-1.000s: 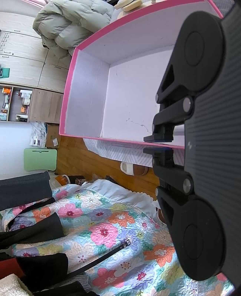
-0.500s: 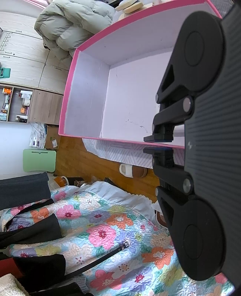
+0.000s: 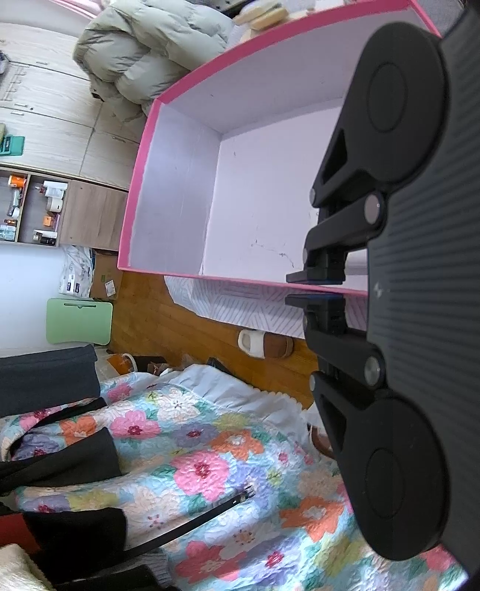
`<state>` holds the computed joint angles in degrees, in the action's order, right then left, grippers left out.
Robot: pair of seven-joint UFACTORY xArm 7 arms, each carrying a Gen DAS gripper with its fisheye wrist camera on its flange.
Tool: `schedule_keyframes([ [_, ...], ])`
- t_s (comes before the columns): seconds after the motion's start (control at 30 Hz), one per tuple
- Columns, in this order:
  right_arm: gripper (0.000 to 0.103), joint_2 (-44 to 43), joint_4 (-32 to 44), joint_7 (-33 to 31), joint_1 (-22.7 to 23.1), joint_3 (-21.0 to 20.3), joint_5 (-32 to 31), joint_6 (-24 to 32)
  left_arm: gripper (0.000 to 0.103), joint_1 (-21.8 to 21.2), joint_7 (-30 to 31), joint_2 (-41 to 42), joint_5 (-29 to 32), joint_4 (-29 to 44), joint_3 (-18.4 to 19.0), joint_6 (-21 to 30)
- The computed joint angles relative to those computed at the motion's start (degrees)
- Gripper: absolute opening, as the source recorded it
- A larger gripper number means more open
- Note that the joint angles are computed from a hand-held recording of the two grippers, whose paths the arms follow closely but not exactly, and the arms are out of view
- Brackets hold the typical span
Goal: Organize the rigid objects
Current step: 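Carry the white remote with the right tool over the pink box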
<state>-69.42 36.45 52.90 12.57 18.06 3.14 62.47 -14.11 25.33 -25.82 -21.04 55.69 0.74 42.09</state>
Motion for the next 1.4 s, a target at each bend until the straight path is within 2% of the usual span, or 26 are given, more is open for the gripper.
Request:
schedule_keyframes([
  [0.07, 0.061, 1.24, 1.73, -1.22, 0.03, 0.08, -0.72, -0.93, 0.004, -0.08, 0.00, 0.48, -1.05, 0.65, 0.68, 0.73],
  [0.23, 0.061, 6.57, 7.74, -6.20, -0.41, -0.11, -3.03, -5.03, 0.003, 0.16, 0.29, -0.51, 1.28, -0.77, -0.84, -1.64],
  [0.43, 0.061, 14.86, 11.17, -12.18, 1.56, -2.43, -1.31, -17.85, 0.003, -0.53, 0.12, -1.29, 1.03, -1.66, -0.55, -2.23],
  [0.57, 0.061, 23.31, 12.69, -14.46, 1.34, -2.23, -1.57, -23.77, 0.003, -1.03, 1.14, -1.57, 0.54, -2.20, 0.19, -2.86],
  [0.67, 0.061, 31.07, 15.16, -13.53, -1.71, 0.02, -4.89, -25.76, 0.003, -1.20, 1.75, -1.59, -0.18, -2.42, 0.74, -3.09],
  [0.77, 0.061, 37.53, 17.78, -10.48, -6.22, 3.61, -12.32, -26.82, 0.003, -1.35, 2.21, -1.45, -1.32, -2.24, 1.31, -2.52],
  [0.87, 0.061, 42.22, 18.86, -9.07, -5.60, 2.79, -15.20, -28.87, 0.003, -1.31, 2.89, -1.11, -2.02, -2.25, 1.55, -2.99],
  [0.93, 0.061, 43.34, 19.36, -8.79, -4.04, 2.18, -15.75, -25.78, 0.003, -1.32, 3.26, -1.13, -2.46, -2.34, 1.63, -3.00],
  [1.0, 0.061, 43.04, 20.65, -9.50, -2.72, 2.63, -14.81, -18.47, 0.003, -1.34, 3.81, -1.42, -2.68, -2.79, 1.63, -3.45],
  [1.07, 0.061, 41.10, 20.63, -10.62, 0.87, 1.67, -15.53, -15.23, 0.003, -1.30, 4.24, -1.76, -2.65, -3.27, 1.60, -3.65],
  [1.2, 0.061, 37.45, 18.73, -14.46, 5.94, -0.61, -10.31, -12.88, 0.003, -1.20, 4.44, -2.40, -1.94, -4.19, 1.23, -4.29],
  [1.4, 0.061, 35.44, 18.93, -15.67, 6.13, 0.79, -10.19, -9.07, 0.003, -1.54, 4.49, -2.28, -2.95, -4.09, 1.90, -3.85],
])
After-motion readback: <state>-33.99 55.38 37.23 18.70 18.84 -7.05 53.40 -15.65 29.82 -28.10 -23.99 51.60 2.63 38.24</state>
